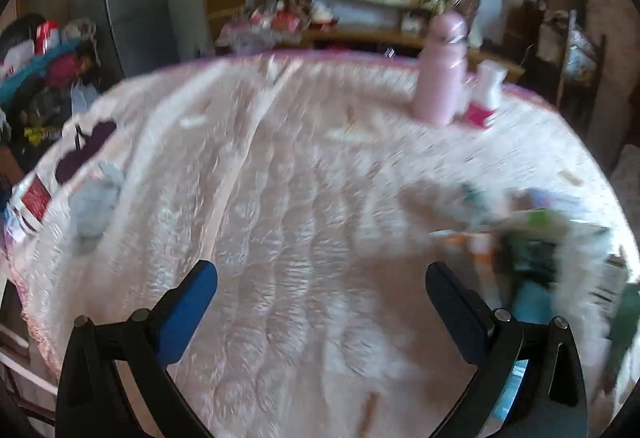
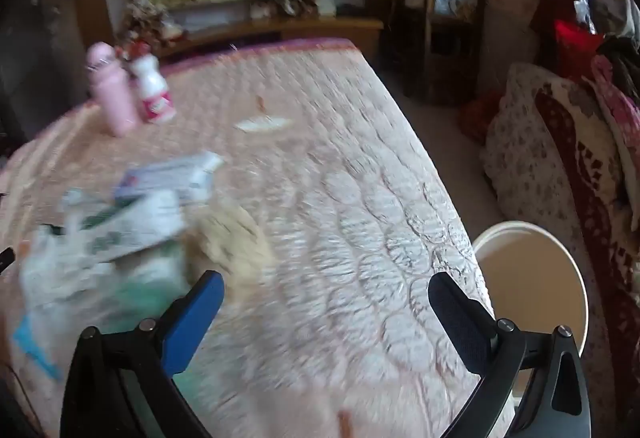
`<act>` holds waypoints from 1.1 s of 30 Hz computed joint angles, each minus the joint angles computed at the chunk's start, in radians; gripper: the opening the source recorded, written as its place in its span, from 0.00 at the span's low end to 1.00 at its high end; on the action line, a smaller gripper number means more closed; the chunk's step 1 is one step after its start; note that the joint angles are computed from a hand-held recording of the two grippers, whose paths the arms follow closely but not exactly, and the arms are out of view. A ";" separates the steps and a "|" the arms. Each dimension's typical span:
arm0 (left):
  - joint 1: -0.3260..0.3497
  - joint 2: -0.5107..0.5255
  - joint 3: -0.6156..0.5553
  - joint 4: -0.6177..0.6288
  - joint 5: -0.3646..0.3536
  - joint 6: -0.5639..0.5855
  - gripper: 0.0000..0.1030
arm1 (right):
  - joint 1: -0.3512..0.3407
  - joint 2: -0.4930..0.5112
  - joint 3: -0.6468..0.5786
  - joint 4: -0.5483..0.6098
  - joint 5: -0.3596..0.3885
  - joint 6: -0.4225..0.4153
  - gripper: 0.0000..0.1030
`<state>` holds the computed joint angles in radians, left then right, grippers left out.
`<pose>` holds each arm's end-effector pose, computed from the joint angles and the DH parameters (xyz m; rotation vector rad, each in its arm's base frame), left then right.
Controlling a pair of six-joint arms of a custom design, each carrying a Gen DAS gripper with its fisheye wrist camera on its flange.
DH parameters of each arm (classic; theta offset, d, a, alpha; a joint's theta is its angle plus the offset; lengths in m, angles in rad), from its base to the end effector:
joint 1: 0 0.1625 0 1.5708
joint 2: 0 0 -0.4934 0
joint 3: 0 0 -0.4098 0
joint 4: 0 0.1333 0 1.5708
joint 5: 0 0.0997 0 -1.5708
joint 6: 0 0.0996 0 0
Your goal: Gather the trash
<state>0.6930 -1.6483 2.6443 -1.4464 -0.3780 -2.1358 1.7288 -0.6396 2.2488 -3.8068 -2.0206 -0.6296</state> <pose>-0.0056 -0.2983 0.2047 -0.4193 1.8198 -1.0951 0.1697 -0.4929 0.0333 0.7852 -2.3710 0.6518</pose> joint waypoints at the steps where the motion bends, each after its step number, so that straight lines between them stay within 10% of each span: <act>1: -0.046 0.012 -0.006 0.044 -0.019 -0.049 1.00 | 0.011 -0.016 0.029 -0.031 0.014 -0.005 1.00; 12: -0.295 0.148 -0.060 0.188 -0.049 -0.244 1.00 | 0.135 -0.108 0.167 -0.120 0.126 0.011 1.00; 33: -0.368 0.207 -0.066 0.255 0.003 -0.348 1.00 | 0.174 -0.113 0.216 -0.280 0.222 0.028 1.00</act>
<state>0.3253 -1.4410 2.5783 -1.1912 -0.3752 -2.4841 1.9032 -0.7530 2.4652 -4.0871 -1.7987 -0.6014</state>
